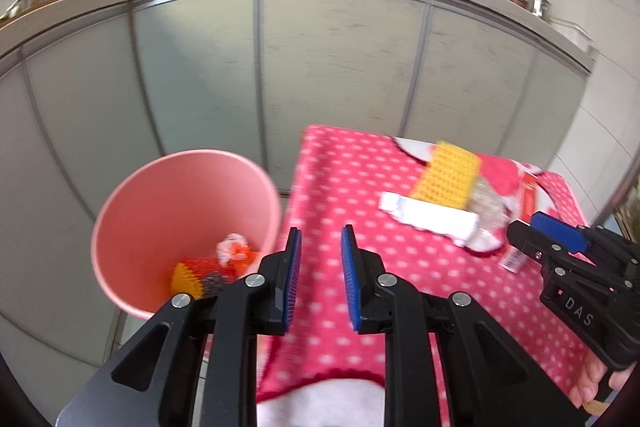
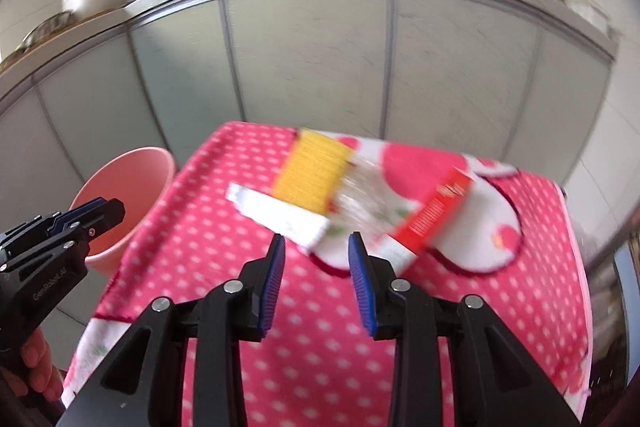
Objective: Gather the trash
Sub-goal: 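Move both grippers back over the table toward the remaining trash, then grasp the yellow foam net with the left gripper while the right gripper grasps the red box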
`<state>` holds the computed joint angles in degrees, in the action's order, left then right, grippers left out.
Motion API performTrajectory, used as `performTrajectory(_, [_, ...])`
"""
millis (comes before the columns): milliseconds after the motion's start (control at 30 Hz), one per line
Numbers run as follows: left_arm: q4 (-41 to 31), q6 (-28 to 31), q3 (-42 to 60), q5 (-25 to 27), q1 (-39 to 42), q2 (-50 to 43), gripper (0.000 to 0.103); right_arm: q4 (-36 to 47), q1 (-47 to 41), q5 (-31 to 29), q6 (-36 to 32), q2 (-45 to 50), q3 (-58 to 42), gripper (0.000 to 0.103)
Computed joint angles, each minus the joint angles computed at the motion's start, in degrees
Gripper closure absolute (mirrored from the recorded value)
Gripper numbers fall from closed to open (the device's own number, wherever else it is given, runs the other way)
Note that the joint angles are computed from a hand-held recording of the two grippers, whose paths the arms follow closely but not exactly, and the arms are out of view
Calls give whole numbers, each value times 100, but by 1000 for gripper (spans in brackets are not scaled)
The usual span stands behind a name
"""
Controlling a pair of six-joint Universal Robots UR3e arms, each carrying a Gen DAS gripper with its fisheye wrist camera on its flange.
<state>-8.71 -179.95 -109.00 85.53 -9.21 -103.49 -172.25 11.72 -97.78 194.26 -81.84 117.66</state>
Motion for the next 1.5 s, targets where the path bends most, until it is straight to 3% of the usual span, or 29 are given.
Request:
performTrajectory(67, [2, 18, 124, -33, -146, -126, 69, -95, -211, 118, 41, -219, 313, 61])
performTrajectory(300, [-270, 51, 786, -257, -465, -623, 69, -345, -923, 637, 41, -741, 1205, 60])
performTrajectory(533, [-1002, -6, 1903, -501, -540, -1251, 68, -536, -1440, 1173, -30, -955, 1580, 60])
performTrajectory(700, [-1654, 245, 3333, -726, -755, -2079, 67, -621, -1654, 1362, -50, -1045, 1701, 60])
performTrajectory(833, [-2104, 530, 4413, -853, -827, -2778, 57, -687, -1817, 1473, -82, -1023, 1757, 60])
performTrajectory(1033, [-3135, 847, 6269, -892, -853, -4033, 57, -639, -1970, 1518, -111, -935, 1695, 60])
performTrajectory(1333, [-2940, 582, 6019, -1056, -697, -4117, 57, -142, -2144, 1662, -101, -829, 1157, 60])
performTrajectory(1400, [-2685, 563, 5809, -966, -715, -4089, 64, 61, -2149, 1698, -61, -802, 973, 57])
performTrajectory(1433, [-2599, 550, 5639, -1010, -690, -4002, 77, 152, -2143, 1715, -43, -789, 882, 56])
performTrajectory(1500, [-2465, 462, 5405, -1116, -652, -3881, 88, 333, -2128, 1741, -17, -753, 703, 56])
